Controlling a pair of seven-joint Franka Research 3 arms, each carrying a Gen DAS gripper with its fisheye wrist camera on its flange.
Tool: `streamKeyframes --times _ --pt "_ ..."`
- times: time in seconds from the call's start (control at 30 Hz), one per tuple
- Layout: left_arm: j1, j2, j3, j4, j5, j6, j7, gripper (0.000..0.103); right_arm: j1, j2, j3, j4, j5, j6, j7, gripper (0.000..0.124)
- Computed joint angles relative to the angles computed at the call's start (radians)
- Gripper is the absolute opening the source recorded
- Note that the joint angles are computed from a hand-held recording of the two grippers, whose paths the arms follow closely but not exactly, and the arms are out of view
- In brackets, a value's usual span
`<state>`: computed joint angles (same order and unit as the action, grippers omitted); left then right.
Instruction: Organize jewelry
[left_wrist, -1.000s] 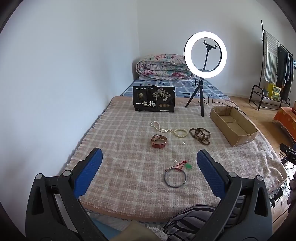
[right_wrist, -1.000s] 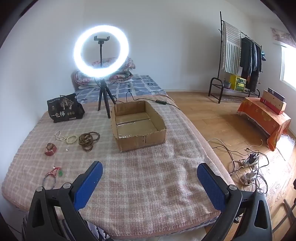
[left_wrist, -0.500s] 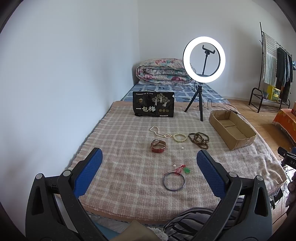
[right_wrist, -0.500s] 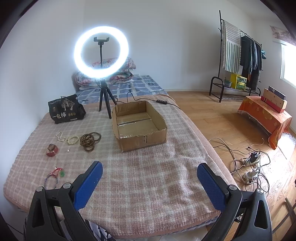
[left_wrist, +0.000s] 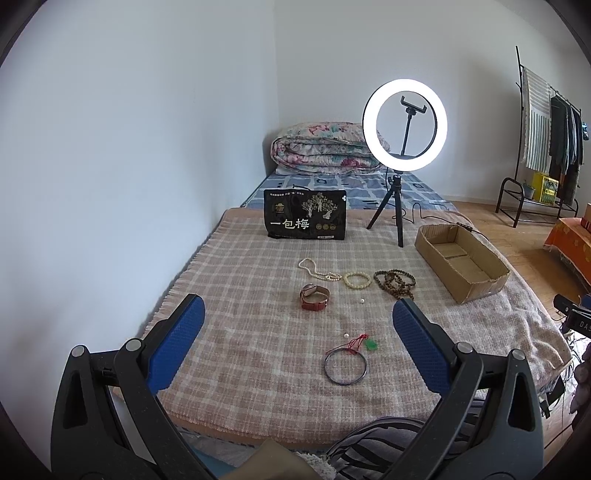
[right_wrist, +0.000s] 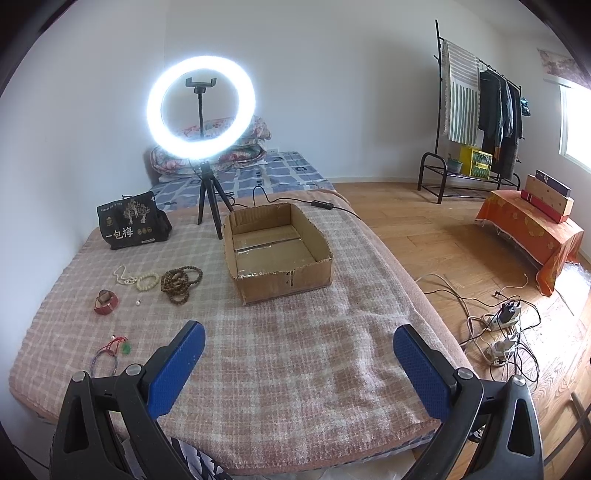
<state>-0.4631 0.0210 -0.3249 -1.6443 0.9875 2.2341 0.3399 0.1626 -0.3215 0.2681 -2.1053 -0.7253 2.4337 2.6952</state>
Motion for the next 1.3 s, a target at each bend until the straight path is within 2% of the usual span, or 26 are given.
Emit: streamKeyframes --times 1.3 --pt "-0.011 0.005 -0.001 0.008 0.013 -0.012 -0.008 0.103 0.005 0.01 -0.011 0.001 0.024 0.012 -0.012 0.103"
